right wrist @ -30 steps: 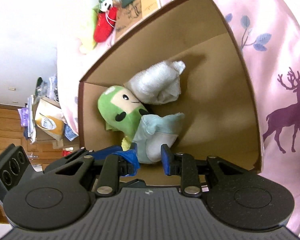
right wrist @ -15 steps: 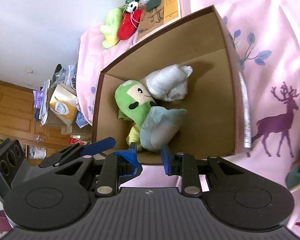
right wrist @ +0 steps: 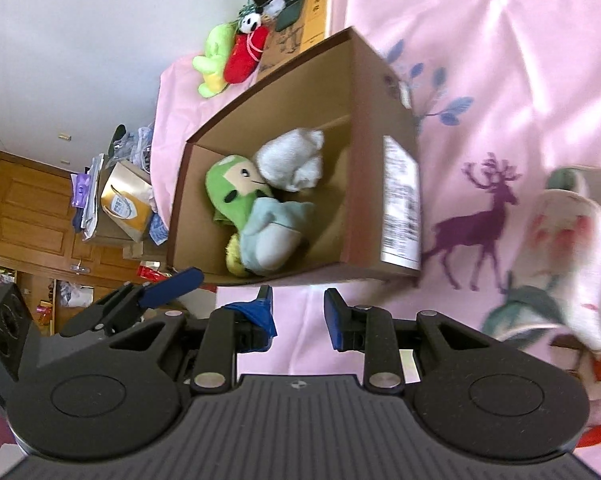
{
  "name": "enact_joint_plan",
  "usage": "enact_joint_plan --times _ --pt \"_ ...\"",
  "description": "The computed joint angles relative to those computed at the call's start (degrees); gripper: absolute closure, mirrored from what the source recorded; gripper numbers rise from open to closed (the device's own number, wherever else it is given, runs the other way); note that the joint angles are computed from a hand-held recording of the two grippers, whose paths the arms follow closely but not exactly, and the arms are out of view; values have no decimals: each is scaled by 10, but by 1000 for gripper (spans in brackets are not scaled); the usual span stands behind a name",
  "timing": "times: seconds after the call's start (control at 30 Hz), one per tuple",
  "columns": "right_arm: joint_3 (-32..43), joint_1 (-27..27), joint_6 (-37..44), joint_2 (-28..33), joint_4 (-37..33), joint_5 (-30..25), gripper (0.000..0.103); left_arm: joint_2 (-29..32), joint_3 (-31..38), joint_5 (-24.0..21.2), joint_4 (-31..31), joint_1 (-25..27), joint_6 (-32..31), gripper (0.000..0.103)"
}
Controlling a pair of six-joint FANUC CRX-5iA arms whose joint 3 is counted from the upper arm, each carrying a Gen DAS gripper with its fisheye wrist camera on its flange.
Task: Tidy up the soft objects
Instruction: 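Move the right gripper to the white floral cloth on the sheet, then close the right gripper on the floral cloth and lift it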
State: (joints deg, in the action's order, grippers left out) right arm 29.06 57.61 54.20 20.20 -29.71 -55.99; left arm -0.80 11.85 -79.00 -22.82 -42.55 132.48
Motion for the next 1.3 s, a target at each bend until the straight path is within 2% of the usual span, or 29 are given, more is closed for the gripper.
enact_joint_plan --times 0.3,0.5,0.6,0.83,0.9,1.03,1.17,1.2,1.27,1.3 --pt "-81 -31 26 -54 -23 17 91 83 89 -34 -27 -48 7 16" --pt "-139 -56 27 -91 -37 40 90 123 128 -29 -14 -60 -6 16" --pt "-176 -65 13 -112 -24 59 90 129 126 2 6 -61 -15 15" --pt "-267 -90 -49 -166 12 100 90 129 70 128 77 -46 -52 15" --pt "-292 -97 -69 -181 20 116 90 132 61 148 75 -46 -57 15" --pt "-308 -123 -45 -190 -41 139 90 146 46 170 86 -33 -68 14" --pt "-297 -122 -18 -176 -55 150 90 147 22 202 111 -14 -69 14" --pt "-291 -124 -8 -170 -63 149 90 148 18 205 110 -12 -62 16" --pt "-275 -134 25 -159 -91 138 90 147 4 217 126 -3 -61 35" --pt "-267 -137 38 -152 -100 133 90 147 -1 221 134 1 -62 37"
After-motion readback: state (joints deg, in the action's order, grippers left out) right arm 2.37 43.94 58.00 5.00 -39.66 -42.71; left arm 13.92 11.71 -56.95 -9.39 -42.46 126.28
